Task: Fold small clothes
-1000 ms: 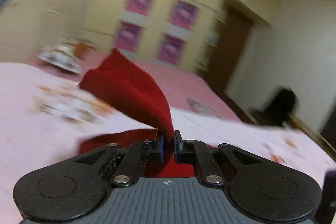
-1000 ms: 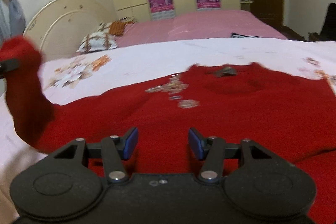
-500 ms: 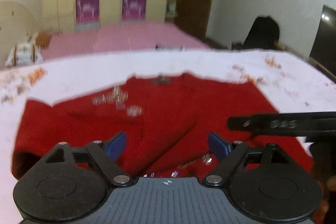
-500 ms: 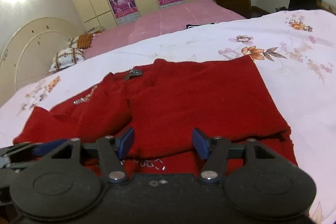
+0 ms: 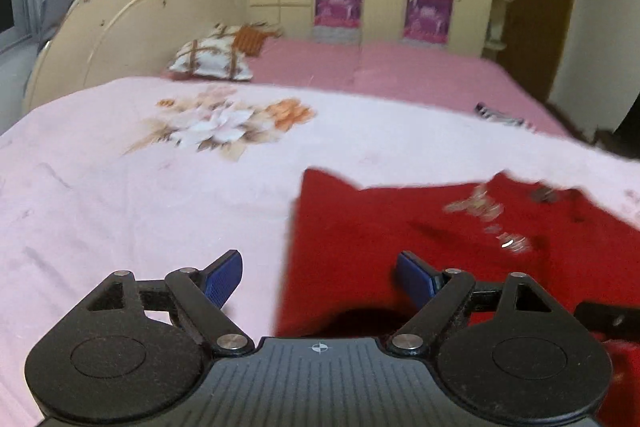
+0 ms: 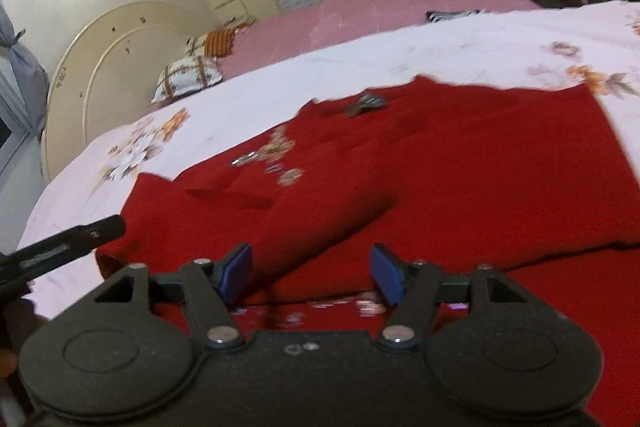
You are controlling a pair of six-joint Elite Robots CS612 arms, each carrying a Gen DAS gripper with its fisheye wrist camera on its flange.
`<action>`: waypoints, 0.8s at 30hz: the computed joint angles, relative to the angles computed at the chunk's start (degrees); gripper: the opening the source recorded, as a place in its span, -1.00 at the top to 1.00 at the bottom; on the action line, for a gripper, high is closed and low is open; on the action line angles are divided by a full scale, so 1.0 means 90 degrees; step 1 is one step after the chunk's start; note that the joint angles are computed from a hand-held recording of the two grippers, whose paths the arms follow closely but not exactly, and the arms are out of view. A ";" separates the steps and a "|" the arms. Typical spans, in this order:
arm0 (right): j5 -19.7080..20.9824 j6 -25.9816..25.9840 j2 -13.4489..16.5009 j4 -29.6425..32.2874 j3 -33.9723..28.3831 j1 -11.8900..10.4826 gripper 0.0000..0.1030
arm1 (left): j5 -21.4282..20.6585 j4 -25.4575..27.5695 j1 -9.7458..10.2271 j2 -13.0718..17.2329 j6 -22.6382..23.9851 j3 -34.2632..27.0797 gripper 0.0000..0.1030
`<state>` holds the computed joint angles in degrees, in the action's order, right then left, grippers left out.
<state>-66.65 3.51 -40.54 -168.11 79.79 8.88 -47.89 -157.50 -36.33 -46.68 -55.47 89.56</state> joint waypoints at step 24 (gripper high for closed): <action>-0.0351 0.0888 -0.0073 -0.0820 0.0400 -0.0535 -0.10 | -0.0700 -0.0400 -0.0174 0.0128 0.0417 0.0069 -0.62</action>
